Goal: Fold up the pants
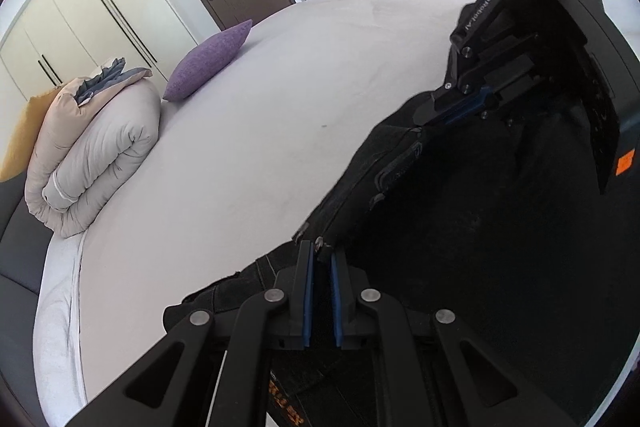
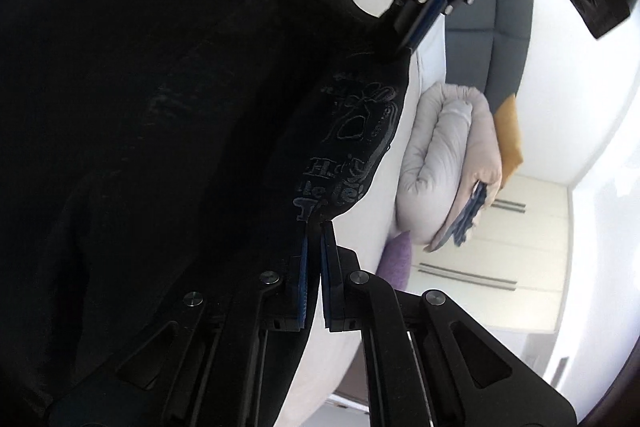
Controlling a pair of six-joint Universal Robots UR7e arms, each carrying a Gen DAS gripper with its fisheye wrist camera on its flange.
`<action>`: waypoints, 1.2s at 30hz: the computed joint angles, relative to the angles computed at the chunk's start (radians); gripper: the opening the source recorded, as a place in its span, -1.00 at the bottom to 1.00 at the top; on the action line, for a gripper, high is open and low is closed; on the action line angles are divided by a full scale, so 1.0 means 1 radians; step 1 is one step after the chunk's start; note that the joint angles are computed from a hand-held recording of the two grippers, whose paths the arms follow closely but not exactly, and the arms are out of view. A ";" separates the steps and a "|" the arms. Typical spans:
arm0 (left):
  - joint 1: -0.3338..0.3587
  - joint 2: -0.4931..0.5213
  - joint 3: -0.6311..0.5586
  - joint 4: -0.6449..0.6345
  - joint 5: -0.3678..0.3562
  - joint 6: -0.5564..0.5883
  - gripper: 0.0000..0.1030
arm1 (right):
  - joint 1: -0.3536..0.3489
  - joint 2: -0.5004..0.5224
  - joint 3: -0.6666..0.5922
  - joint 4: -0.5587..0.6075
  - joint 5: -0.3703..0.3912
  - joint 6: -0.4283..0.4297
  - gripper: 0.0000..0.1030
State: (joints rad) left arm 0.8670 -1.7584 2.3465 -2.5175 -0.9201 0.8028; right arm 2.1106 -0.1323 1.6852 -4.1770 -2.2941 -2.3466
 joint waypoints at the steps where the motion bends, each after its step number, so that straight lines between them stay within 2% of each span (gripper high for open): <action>1: -0.019 -0.033 0.033 0.012 0.021 0.008 -0.84 | -0.001 0.014 0.022 -0.036 0.016 -0.052 -0.92; 6: -0.116 -0.214 0.159 0.179 0.079 -0.034 -0.84 | 0.002 0.060 0.128 -0.135 0.050 -0.210 -0.92; 10: -0.202 -0.379 0.234 0.398 0.124 -0.104 -0.84 | 0.039 0.092 0.181 -0.128 0.017 -0.249 -0.92; 18: -0.308 -0.638 0.227 0.814 0.100 -0.305 -0.85 | 0.112 0.064 0.290 -0.058 -0.038 -0.137 -0.92; 19: -0.326 -0.670 0.220 0.869 0.095 -0.336 -0.85 | 0.099 0.022 0.323 -0.051 -0.026 -0.137 -0.92; 22: -0.356 -0.730 0.205 0.985 0.082 -0.399 -0.85 | 0.139 0.007 0.328 0.012 -0.050 -0.048 -0.92; 23: -0.362 -0.740 0.203 1.008 0.081 -0.413 -0.85 | 0.151 0.006 0.331 0.037 -0.057 -0.006 -0.92; 27: -0.356 -0.770 0.184 1.065 0.073 -0.438 -0.85 | 0.169 -0.054 0.347 0.133 -0.059 0.074 -0.92; 30: -0.346 -0.778 0.172 1.077 0.074 -0.437 -0.85 | 0.176 -0.095 0.397 0.131 -0.068 0.104 -0.92; 31: -0.366 -0.799 0.171 1.118 0.072 -0.468 -0.85 | 0.204 -0.109 0.407 0.159 -0.085 0.143 -0.92; 33: -0.356 -0.802 0.171 1.117 0.074 -0.462 -0.85 | 0.236 -0.124 0.416 0.198 -0.106 0.203 -0.92; 36: -0.296 -0.762 0.180 1.016 0.080 -0.392 -0.85 | 0.229 -0.108 0.371 0.221 -0.107 0.201 -0.92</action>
State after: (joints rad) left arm 0.5707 -2.5208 2.5264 -1.5013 -0.8404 0.4109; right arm 2.3399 -0.2404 2.0564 -3.9563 -2.4016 -2.1457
